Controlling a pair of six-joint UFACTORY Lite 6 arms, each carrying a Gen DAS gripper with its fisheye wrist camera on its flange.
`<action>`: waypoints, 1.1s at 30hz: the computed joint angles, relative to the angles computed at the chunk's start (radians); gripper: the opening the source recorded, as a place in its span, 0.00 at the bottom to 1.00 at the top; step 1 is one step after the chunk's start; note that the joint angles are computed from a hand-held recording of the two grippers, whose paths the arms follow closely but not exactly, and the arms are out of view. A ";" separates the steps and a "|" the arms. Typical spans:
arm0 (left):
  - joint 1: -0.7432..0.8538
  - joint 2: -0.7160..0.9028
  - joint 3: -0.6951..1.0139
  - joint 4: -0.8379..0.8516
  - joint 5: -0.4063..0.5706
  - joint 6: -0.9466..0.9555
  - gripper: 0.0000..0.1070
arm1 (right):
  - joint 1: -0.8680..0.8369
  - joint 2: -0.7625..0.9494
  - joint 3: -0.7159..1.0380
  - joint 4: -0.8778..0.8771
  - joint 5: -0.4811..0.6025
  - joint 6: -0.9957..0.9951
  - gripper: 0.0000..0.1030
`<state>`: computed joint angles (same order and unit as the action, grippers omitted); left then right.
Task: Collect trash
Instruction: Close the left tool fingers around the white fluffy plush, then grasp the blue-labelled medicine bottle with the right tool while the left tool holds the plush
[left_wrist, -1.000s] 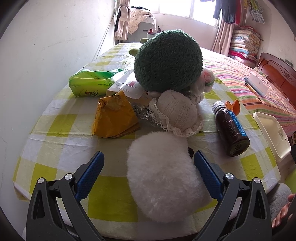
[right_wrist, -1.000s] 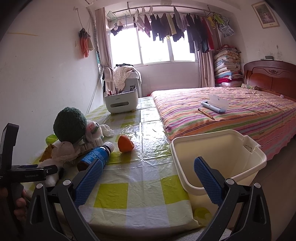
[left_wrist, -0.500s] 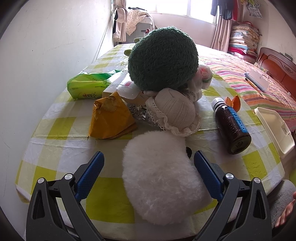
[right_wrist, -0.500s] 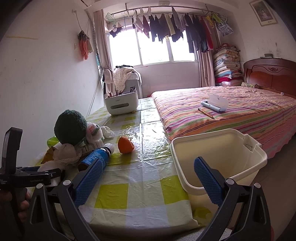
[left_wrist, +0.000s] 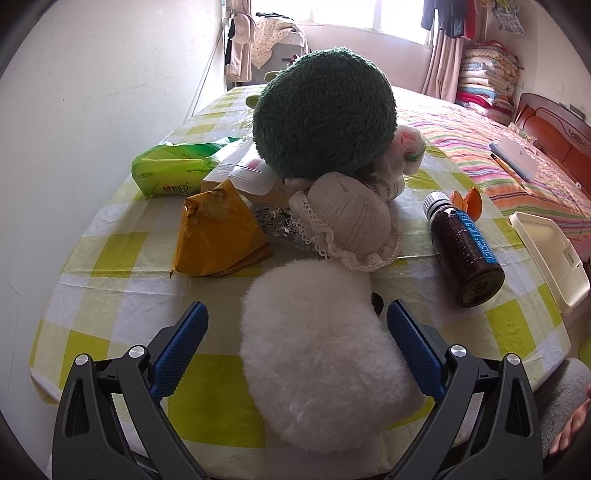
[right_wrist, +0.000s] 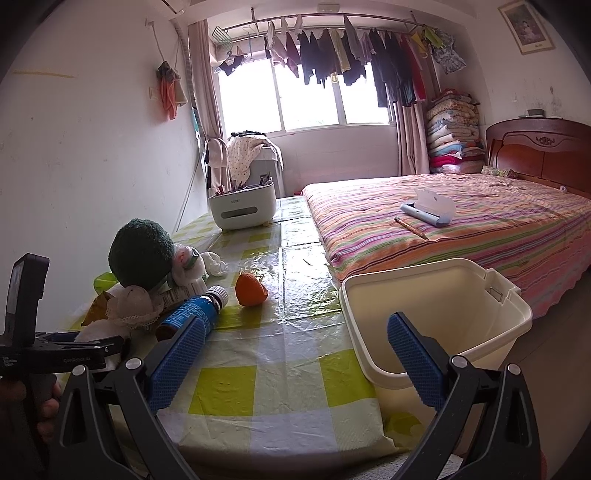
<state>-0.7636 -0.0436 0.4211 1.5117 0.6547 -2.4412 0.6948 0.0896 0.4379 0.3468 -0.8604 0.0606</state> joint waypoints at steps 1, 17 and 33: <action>0.000 0.004 0.002 0.000 0.001 0.000 0.90 | 0.001 0.001 0.000 0.003 -0.001 -0.003 0.94; 0.016 0.029 0.007 0.063 -0.039 -0.048 0.65 | 0.017 0.006 -0.001 0.028 -0.003 -0.036 0.94; -0.025 -0.070 -0.074 0.083 -0.022 -0.105 0.49 | -0.034 0.184 0.287 -0.175 0.304 0.162 0.93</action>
